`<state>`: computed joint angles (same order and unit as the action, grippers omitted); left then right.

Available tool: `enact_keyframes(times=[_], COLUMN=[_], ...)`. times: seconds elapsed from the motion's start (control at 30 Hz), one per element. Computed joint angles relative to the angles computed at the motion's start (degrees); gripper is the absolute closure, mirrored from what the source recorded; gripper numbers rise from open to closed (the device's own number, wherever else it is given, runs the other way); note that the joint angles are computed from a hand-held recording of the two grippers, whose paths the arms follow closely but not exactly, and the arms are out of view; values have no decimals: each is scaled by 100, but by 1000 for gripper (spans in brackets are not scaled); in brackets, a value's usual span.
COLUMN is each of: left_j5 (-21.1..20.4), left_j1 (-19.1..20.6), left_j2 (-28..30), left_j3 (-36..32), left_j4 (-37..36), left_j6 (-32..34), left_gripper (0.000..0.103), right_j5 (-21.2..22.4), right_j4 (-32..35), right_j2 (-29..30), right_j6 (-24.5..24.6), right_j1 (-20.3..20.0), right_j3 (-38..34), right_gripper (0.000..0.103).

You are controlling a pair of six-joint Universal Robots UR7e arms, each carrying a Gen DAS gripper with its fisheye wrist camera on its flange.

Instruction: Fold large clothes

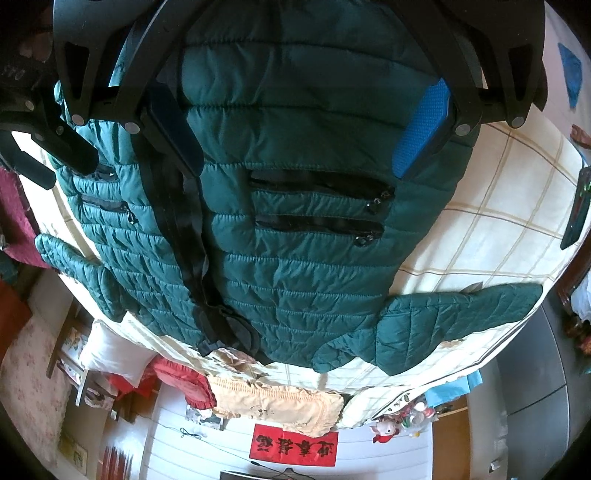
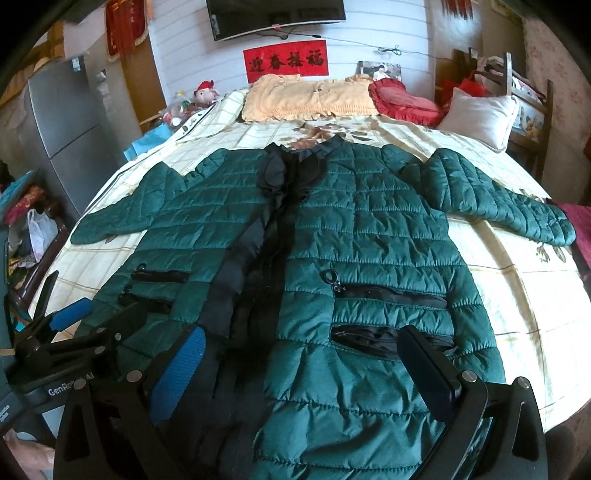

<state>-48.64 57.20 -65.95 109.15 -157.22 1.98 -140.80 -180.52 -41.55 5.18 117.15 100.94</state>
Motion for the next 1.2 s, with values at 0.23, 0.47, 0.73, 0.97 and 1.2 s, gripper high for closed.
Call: enact_keyframes(times=[0.23, 0.47, 0.73, 0.97, 1.2], left_j5=[18, 27, 34, 68, 108], left_j1=[9, 36, 66, 82, 57], left_j2=[37, 80, 107, 208, 311], left_j3=[-37, -102, -134, -229, -360], left_j4=[-42, -73, -116, -161, -206], left_j6=[25, 60, 108, 179, 259], left_gripper=[1, 1, 1, 1, 1], right_j5=[-37, -154, -57, 19, 102], right_j4=[-80, 93, 28, 199, 525], right_j2=[59, 81, 106, 99, 60], right_j6=[-69, -40, -60, 82, 372], right_j1=[-27, -27, -65, -100, -124], right_j3=[-73, -149, -194, -271, -381], right_gripper=[0, 0, 0, 0, 0])
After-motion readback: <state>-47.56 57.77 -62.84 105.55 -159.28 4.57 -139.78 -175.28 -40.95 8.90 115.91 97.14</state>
